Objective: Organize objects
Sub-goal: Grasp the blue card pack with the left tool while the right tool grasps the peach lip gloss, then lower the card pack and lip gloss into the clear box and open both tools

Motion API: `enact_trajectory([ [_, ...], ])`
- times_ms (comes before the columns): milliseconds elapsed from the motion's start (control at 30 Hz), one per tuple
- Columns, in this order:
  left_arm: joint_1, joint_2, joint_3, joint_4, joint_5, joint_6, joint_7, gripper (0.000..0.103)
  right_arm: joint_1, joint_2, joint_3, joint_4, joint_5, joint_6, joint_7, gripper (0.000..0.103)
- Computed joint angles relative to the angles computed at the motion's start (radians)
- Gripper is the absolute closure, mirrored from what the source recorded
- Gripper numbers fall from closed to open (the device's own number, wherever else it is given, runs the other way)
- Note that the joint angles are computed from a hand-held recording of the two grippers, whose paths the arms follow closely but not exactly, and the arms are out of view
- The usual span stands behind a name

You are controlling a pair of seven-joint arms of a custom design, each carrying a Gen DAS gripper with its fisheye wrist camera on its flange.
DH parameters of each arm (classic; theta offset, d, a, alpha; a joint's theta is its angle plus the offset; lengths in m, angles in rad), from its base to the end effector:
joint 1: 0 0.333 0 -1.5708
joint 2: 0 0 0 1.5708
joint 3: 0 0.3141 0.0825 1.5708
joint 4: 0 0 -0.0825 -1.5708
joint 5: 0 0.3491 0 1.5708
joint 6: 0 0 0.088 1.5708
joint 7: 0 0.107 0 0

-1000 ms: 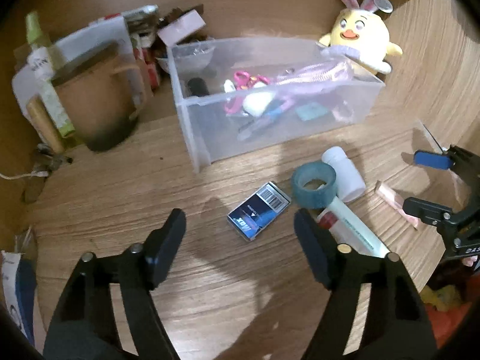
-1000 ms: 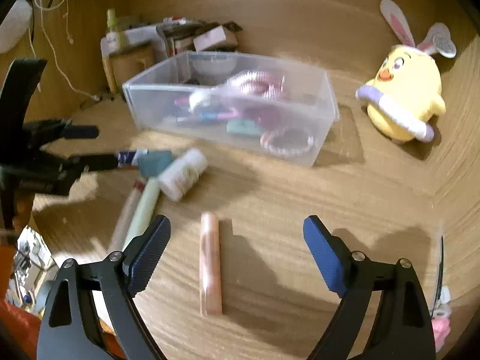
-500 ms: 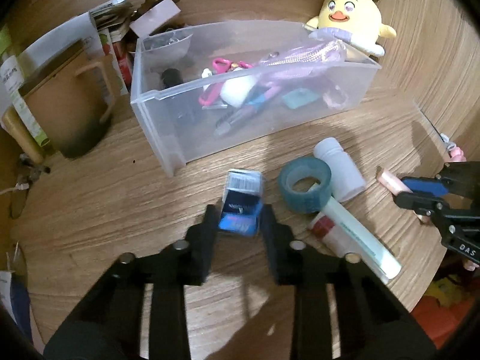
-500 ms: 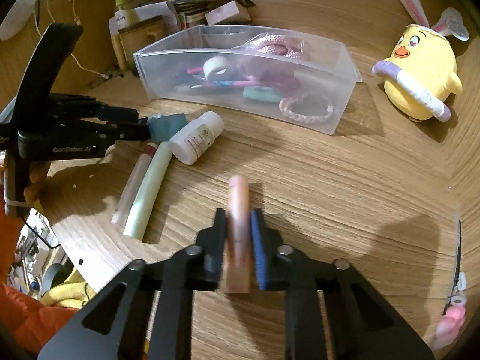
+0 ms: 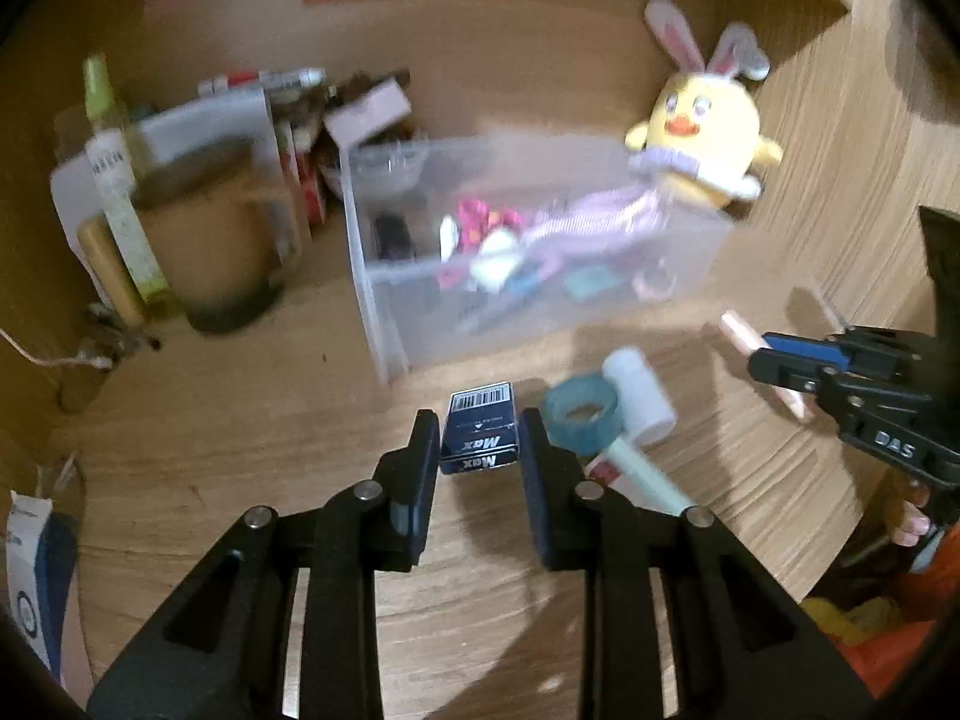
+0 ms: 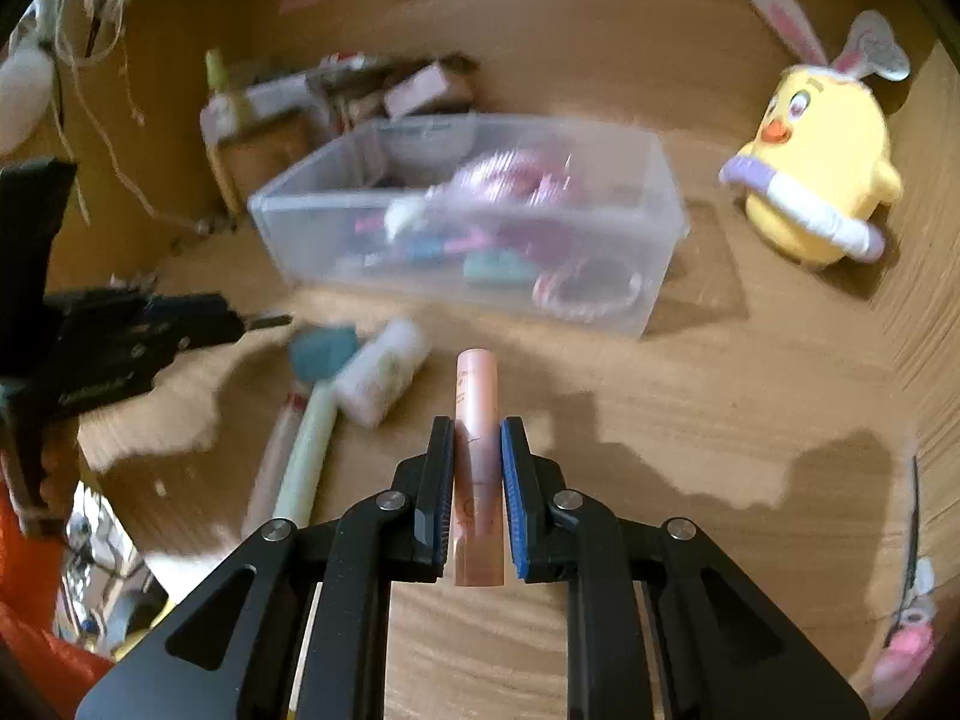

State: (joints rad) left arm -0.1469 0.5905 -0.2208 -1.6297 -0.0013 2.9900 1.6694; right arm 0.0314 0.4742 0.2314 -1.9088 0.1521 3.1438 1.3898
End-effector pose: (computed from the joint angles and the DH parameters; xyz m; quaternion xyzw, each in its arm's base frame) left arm 0.6723 -0.2231 0.3945 -0.5185 0.7639 -0.3333 0.1911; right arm 0.6389 0.1376 0.3661 -0.7235 0.5771 -0.1989 0.3225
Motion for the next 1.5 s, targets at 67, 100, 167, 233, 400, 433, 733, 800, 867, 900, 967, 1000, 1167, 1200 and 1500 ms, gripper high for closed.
enact_trajectory([
  [67,-0.002,-0.013,0.0,-0.01,0.002,0.033,0.0,0.077,0.027,-0.003,-0.033,0.009,-0.007,0.018,0.015,0.089],
  [100,-0.003,-0.022,-0.001,-0.018,0.003,0.06,-0.001,0.077,0.04,-0.004,-0.049,0.015,-0.012,0.027,0.024,0.089],
  [167,0.009,-0.024,-0.019,-0.013,0.0,0.082,0.006,0.077,0.04,-0.002,-0.055,0.034,-0.019,0.038,0.035,0.089],
  [233,0.016,-0.023,-0.033,-0.002,-0.002,0.108,0.014,0.077,0.034,0.004,-0.052,0.059,-0.023,0.051,0.045,0.089],
  [400,-0.004,-0.008,-0.016,0.057,0.009,0.129,0.003,0.077,0.089,0.024,-0.127,0.135,-0.057,0.085,0.093,0.089],
  [433,-0.013,0.0,-0.004,0.075,0.012,0.127,-0.004,0.077,0.1,0.03,-0.142,0.152,-0.064,0.09,0.102,0.089],
  [733,-0.049,0.201,0.03,0.418,0.022,-0.083,-0.025,0.077,0.21,0.181,-0.307,0.417,-0.11,-0.035,0.224,0.089],
  [800,-0.054,0.264,0.032,0.525,0.018,-0.161,-0.029,0.077,0.193,0.22,-0.295,0.473,-0.117,-0.082,0.243,0.089],
  [867,-0.066,0.309,0.047,0.606,0.02,-0.223,-0.043,0.077,0.161,0.263,-0.26,0.54,-0.116,-0.139,0.243,0.089],
  [900,-0.069,0.328,0.048,0.638,0.021,-0.243,-0.044,0.077,0.158,0.281,-0.259,0.567,-0.118,-0.162,0.249,0.089],
  [967,-0.074,0.352,0.051,0.678,0.025,-0.27,-0.043,0.077,0.153,0.313,-0.259,0.614,-0.124,-0.198,0.259,0.089],
  [1000,-0.076,0.361,0.051,0.695,0.025,-0.282,-0.043,0.077,0.155,0.324,-0.263,0.629,-0.128,-0.211,0.266,0.089],
  [1167,-0.079,0.387,0.043,0.745,0.017,-0.33,-0.035,0.076,0.153,0.361,-0.269,0.687,-0.142,-0.274,0.291,0.089],
  [1200,-0.078,0.387,0.039,0.745,0.015,-0.332,-0.03,0.075,0.158,0.363,-0.277,0.689,-0.147,-0.276,0.303,0.089],
  [1500,-0.076,0.219,0.049,0.445,0.039,-0.139,-0.033,0.039,0.135,0.247,-0.227,0.518,-0.157,-0.188,0.255,0.083],
])
